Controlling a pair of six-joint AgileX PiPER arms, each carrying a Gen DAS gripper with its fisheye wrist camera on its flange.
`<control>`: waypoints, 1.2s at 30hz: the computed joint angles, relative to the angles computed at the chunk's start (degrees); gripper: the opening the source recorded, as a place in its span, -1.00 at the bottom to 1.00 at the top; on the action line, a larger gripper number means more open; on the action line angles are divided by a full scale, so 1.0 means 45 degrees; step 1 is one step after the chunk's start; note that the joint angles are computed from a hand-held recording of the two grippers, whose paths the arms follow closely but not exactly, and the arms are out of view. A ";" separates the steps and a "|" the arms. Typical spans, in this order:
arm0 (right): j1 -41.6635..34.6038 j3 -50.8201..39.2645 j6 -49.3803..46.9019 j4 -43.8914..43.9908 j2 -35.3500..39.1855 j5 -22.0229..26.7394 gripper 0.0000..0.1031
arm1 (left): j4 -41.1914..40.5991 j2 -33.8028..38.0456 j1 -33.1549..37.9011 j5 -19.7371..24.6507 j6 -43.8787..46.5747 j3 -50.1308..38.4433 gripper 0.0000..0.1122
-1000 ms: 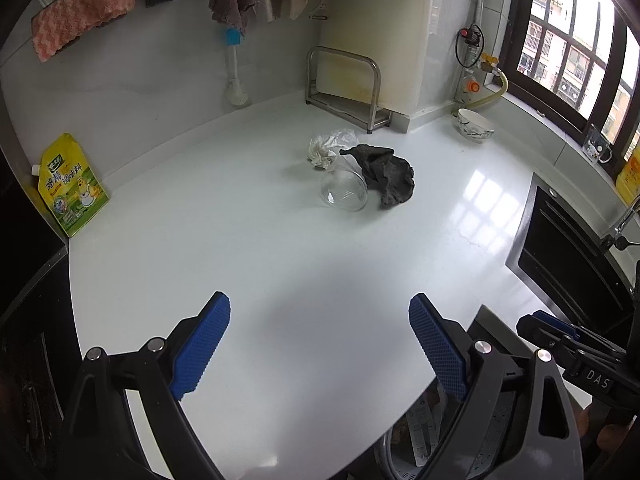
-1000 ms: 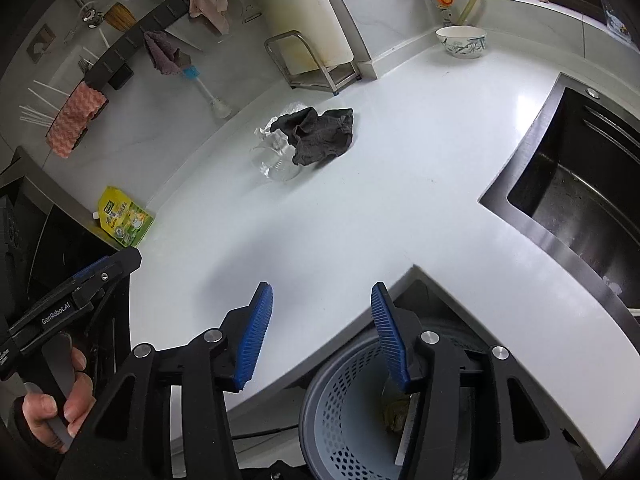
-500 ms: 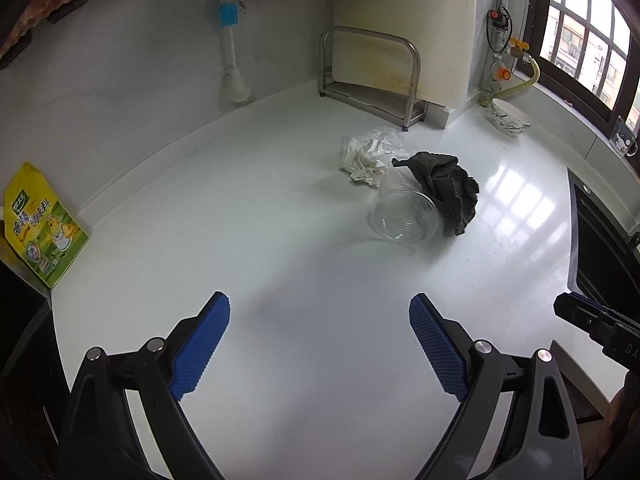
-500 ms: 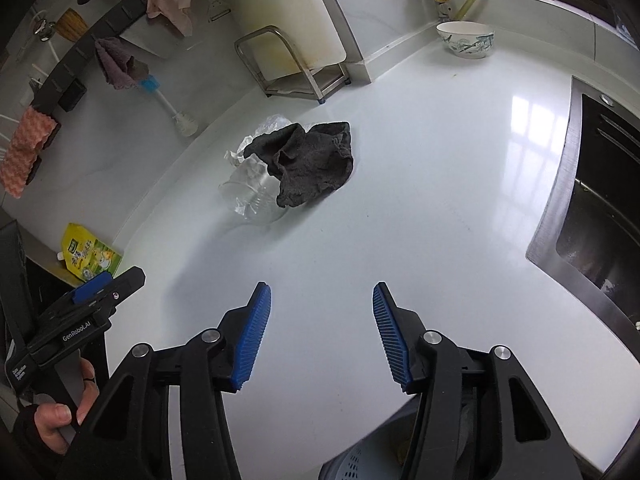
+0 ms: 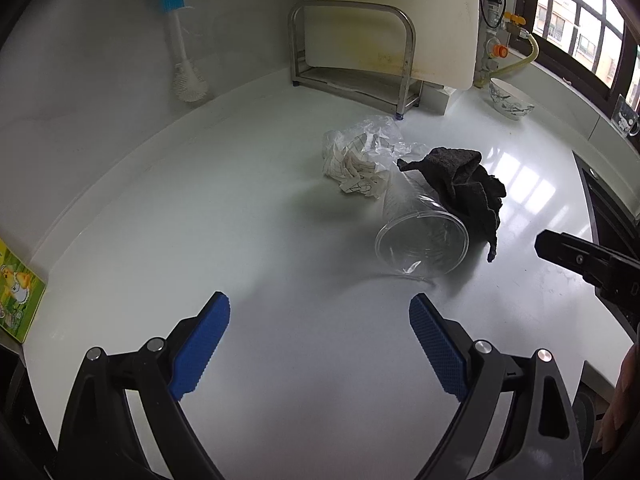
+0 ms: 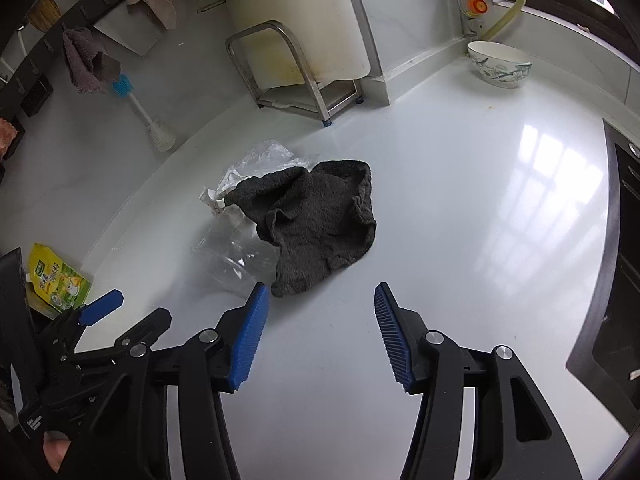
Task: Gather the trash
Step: 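Move both open tools back to the dark cloth and clear cup, then close the right tool on the dark grey cloth while the left tool grasps the clear cup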
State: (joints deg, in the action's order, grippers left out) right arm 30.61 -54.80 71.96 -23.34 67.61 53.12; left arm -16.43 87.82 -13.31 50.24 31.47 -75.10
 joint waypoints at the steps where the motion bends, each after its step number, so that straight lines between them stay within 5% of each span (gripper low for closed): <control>1: -0.0202 -0.0100 -0.0258 0.0040 0.0229 -0.0155 0.03 | -0.0006 0.0111 -0.0085 -0.0115 0.0017 -0.0001 0.60; 11: -0.1547 -0.1358 -0.2712 0.0448 0.2197 -0.0908 0.03 | -0.0237 0.1177 -0.0643 -0.0845 0.0270 -0.0325 0.60; 25: -0.3539 -0.2264 -0.5754 0.2389 0.3538 -0.1576 0.32 | -0.0717 0.1785 -0.0822 -0.1099 0.0271 -0.0547 0.60; 36: -0.3592 -0.2311 -0.5648 0.2369 0.4410 -0.1558 0.34 | -0.0776 0.2033 -0.0811 -0.1139 0.0043 -0.0840 0.60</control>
